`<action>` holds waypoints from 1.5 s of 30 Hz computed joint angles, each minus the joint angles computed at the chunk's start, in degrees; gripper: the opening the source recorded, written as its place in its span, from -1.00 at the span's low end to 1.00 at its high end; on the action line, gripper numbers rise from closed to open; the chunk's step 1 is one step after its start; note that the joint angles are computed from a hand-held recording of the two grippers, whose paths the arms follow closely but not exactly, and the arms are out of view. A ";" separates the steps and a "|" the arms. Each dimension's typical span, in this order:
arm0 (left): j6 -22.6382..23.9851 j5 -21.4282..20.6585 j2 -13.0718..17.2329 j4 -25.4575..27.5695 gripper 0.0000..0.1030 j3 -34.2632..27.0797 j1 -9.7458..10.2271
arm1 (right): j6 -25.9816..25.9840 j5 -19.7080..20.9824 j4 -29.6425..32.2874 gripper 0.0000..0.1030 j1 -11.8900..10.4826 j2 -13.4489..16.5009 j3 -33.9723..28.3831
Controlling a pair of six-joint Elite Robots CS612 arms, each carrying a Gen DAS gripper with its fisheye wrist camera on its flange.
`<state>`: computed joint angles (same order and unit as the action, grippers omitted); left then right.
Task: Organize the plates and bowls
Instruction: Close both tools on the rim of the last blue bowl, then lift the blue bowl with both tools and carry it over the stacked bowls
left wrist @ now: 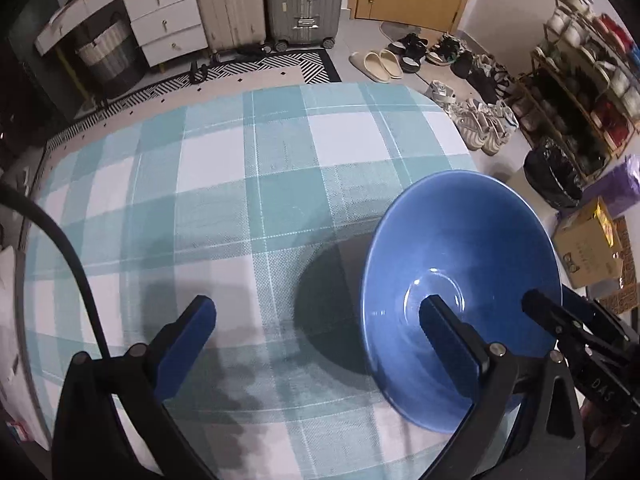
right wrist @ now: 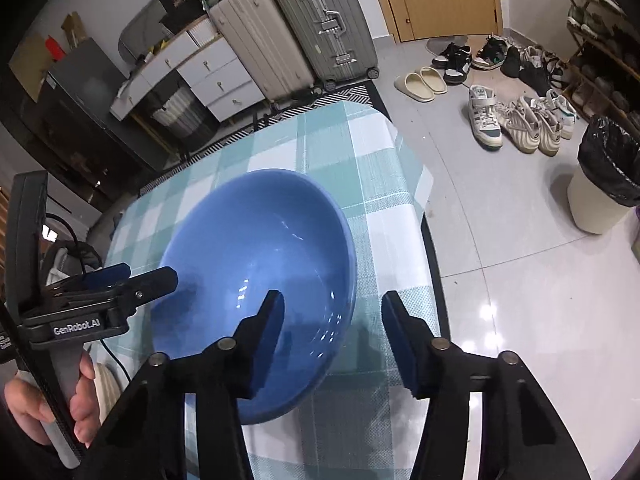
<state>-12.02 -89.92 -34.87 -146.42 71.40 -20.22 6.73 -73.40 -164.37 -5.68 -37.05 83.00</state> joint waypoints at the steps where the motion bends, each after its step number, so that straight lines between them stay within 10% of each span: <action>1: -0.08 -0.16 0.17 0.03 0.98 -0.19 0.00 | 0.18 -0.23 -0.03 -0.02 0.04 0.14 -0.17; 9: 0.58 -0.12 1.02 0.72 0.91 -0.86 -0.32 | -0.21 -3.35 2.37 -0.48 0.59 0.71 -1.34; 18: 1.83 -2.12 1.60 3.16 -0.15 -1.47 -0.41 | -1.01 -4.12 5.10 -0.79 1.07 0.73 -2.22; 25: 2.04 -2.34 1.27 2.07 -0.52 -0.48 -0.46 | -0.46 -4.90 4.26 -0.82 1.42 0.54 -2.13; 45: 3.56 -5.82 0.85 5.90 -0.71 -0.40 0.52 | 1.25 -2.64 7.04 -0.90 1.66 0.02 -1.88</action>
<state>-8.46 -95.74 -34.02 -140.52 71.00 -19.71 7.98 -76.04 -157.33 -4.02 -37.03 81.12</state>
